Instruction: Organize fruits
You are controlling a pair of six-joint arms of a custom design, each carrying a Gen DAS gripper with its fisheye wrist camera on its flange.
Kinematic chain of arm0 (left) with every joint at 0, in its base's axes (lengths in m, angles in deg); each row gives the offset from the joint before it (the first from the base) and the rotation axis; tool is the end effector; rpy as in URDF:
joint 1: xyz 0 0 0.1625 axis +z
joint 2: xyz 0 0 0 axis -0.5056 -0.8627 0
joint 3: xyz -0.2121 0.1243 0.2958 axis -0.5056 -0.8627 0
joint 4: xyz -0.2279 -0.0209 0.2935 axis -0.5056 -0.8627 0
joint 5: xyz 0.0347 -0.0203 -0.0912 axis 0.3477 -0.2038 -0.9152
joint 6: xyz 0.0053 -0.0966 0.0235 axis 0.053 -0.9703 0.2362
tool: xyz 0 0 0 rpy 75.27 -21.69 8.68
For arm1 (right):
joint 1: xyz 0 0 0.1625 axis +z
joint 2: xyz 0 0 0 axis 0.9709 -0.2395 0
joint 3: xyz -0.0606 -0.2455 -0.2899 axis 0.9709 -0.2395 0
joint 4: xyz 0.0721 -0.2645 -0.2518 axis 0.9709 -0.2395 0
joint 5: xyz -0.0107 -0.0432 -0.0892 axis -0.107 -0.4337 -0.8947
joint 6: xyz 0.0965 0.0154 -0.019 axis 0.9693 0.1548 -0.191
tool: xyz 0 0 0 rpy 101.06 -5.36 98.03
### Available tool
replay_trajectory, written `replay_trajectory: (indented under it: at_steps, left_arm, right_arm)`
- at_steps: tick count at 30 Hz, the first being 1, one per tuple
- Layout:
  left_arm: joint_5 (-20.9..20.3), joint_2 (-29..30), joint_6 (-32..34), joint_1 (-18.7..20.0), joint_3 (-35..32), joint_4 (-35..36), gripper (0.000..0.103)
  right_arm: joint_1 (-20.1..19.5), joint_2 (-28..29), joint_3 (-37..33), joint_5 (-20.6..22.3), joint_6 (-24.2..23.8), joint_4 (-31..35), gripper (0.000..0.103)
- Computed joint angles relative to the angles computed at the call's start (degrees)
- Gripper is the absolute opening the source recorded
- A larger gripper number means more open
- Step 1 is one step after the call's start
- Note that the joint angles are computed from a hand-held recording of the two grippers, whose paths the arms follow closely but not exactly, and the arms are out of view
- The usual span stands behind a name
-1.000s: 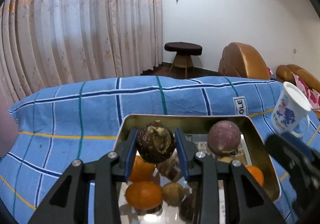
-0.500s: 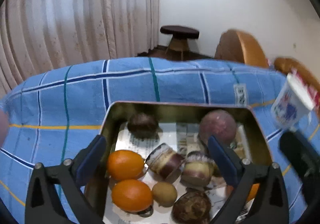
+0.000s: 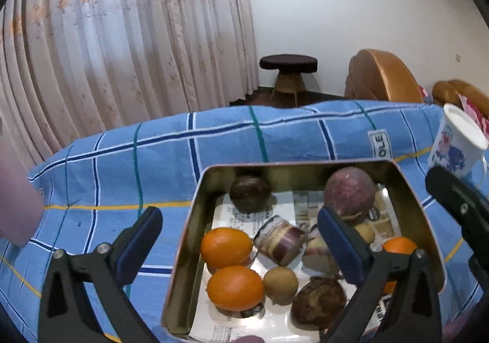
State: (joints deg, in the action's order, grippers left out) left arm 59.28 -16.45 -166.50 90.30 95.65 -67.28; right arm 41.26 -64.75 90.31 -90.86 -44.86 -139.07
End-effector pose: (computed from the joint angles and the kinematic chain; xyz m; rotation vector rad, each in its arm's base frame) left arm -0.0307 -0.5012 0.2840 0.1539 1.9441 -1.0874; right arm 0.3601 -0.5005 -0.0440 0.6592 -2.4495 1.2332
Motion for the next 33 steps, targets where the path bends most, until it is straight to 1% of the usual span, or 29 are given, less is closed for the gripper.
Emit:
replay_trajectory:
  at_steps: [3,4,6,8,10,12,14,17,19,21,23,26,33]
  left_arm:
    - [0.8,-0.4,-2.19,0.43,0.41,1.26,0.103]
    - [0.52,-0.82,-1.71,0.46,0.92,0.44,0.103]
    - [0.2,-2.31,0.26,0.58,2.49,-2.02,0.103]
    - [-0.09,-2.84,0.25,0.64,3.22,-2.56,0.103]
    - [0.44,-2.09,-3.49,1.0,2.34,1.24,0.103]
    - [1.02,-1.64,-5.76,1.24,1.73,3.5,0.103]
    - [0.6,-2.36,-5.79,0.7,3.05,2.67,0.103]
    - [-0.44,-4.97,-2.67,-0.55,6.77,-1.77,0.103]
    - [-0.35,-6.58,-1.53,-1.15,8.8,-3.85,0.103]
    - [-0.76,-9.1,0.7,-1.96,11.64,-7.74,0.103]
    - [-1.45,-12.37,4.33,-3.04,15.32,-13.5,0.103]
    - [-2.49,-17.68,12.54,-4.74,21.43,-24.81,0.103]
    - [-3.05,-22.97,21.56,-6.63,27.69,-36.14,0.103]
  right_arm:
    - [1.18,2.56,-2.68,-2.61,-5.12,-2.78,0.073]
    - [1.6,3.52,-3.64,-3.34,-7.14,-4.01,0.073]
    - [2.13,4.86,-5.17,-4.57,-9.95,-5.18,0.078]
    - [2.25,5.11,-5.38,-4.37,-11.0,-5.36,0.081]
    - [2.3,5.22,-5.14,-3.73,-11.89,-6.51,0.081]
    - [2.38,5.33,-4.8,-3.19,-12.95,-7.97,0.081]
    - [2.76,5.67,-4.78,-3.68,-14.18,-9.29,0.082]
    - [3.02,5.53,-3.85,-3.51,-14.75,-10.44,0.083]
    - [3.07,5.25,-2.74,-2.75,-14.72,-11.79,0.084]
    - [3.02,4.91,-1.55,-1.54,-14.69,-13.21,0.085]
    - [3.06,4.61,-0.48,-0.77,-14.78,-14.35,0.085]
    - [3.43,4.49,1.02,-0.27,-15.57,-16.61,0.085]
    - [3.97,4.83,3.35,1.69,-18.63,-23.13,0.086]
